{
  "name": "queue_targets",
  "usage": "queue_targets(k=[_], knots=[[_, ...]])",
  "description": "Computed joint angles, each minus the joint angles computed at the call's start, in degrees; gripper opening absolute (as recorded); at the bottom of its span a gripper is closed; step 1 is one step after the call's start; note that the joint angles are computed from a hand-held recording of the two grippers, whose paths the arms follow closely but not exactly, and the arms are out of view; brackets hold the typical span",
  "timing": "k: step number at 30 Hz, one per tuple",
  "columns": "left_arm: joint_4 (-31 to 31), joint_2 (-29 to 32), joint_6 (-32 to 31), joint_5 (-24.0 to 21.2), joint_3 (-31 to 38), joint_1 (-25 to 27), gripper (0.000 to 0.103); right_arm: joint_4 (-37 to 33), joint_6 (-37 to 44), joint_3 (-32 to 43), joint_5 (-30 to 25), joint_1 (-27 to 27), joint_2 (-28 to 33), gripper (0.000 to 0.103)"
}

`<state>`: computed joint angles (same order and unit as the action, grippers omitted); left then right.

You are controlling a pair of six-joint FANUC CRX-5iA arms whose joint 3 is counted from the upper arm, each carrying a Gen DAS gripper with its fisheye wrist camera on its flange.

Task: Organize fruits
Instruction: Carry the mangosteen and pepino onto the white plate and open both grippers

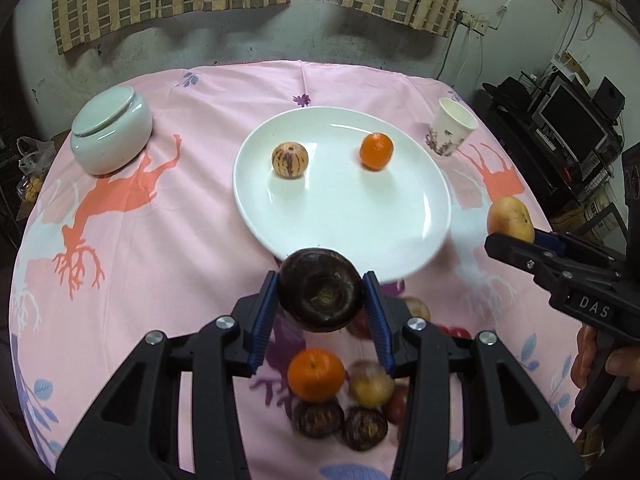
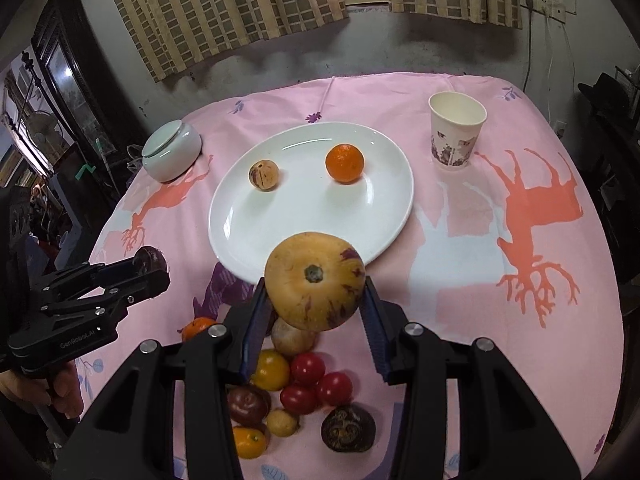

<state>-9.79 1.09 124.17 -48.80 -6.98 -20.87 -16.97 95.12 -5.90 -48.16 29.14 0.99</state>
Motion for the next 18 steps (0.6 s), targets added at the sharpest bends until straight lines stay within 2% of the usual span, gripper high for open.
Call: queue_targets(k=[9,18], knots=[[1.5,8.1,-3.1,2.5,5.1,3.8,0.043,0.2,1.9,8.8,0.8,-0.3,11.2,0.045],[1.8,13.9,-5.1,3.1,8.3,5.8,0.043,2.9,1.5,13.6,2.0,-0.2,18.6,0.045]])
